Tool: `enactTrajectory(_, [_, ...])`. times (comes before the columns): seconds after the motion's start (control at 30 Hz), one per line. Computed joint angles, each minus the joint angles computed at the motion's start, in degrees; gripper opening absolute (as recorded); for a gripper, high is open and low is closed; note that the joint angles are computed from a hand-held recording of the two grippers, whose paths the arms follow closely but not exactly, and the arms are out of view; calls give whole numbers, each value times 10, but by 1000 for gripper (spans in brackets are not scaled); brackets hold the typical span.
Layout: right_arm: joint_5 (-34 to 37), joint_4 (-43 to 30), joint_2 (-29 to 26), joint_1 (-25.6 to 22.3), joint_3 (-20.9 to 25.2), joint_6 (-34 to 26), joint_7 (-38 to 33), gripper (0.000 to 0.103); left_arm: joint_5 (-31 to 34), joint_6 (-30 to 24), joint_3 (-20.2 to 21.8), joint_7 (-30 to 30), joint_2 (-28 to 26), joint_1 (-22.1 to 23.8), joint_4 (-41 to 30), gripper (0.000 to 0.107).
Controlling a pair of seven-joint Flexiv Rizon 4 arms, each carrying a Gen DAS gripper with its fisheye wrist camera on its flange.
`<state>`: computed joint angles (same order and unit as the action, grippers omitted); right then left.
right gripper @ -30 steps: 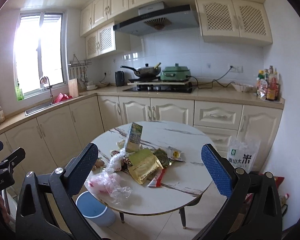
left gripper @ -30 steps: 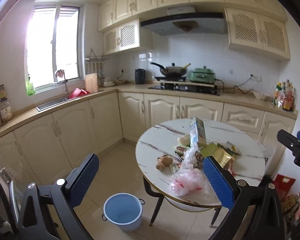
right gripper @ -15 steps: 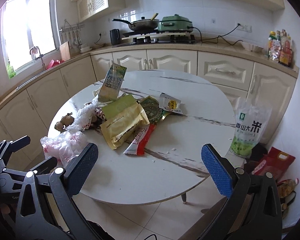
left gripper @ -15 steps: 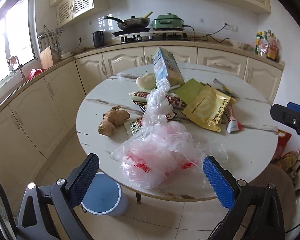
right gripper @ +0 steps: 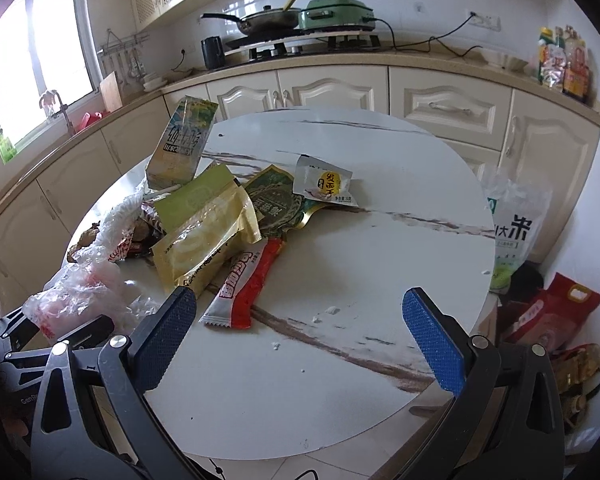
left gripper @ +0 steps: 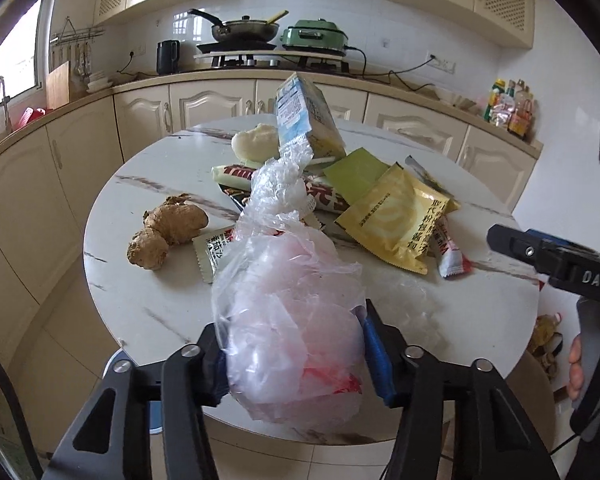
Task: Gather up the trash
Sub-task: 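Grasp the clear plastic bag with the left gripper and lift it, then carry the plastic bag to the blue bucket while the right gripper grasps crumpled plastic wrap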
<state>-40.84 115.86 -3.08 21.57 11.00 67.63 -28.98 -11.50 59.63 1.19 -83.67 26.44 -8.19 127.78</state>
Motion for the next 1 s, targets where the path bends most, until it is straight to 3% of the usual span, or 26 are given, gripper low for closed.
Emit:
enactTrajectory(0.2, [11, -21, -19, 12, 0, -4, -12, 103, -62, 5, 42, 60, 11, -25, 16, 43])
enactTrajectory(0.37, [17, -28, -24, 17, -3, 13, -4, 103, -97, 7, 62, 96, 64, -40, 50, 43])
enactTrajectory(0.53, [16, -58, -40, 31, -3, 28, -6, 103, -84, 9, 55, 89, 105, -18, 76, 43])
enactTrajectory(0.8, [93, -166, -129, 82, 14, 17, -117, 103, -52, -14, 71, 72, 174, 31, 90, 43])
enactTrajectory(1.0, [126, -256, -197, 126, -4, -47, -170, 76, -21, -58, 81, 52, 225, 77, 87, 43])
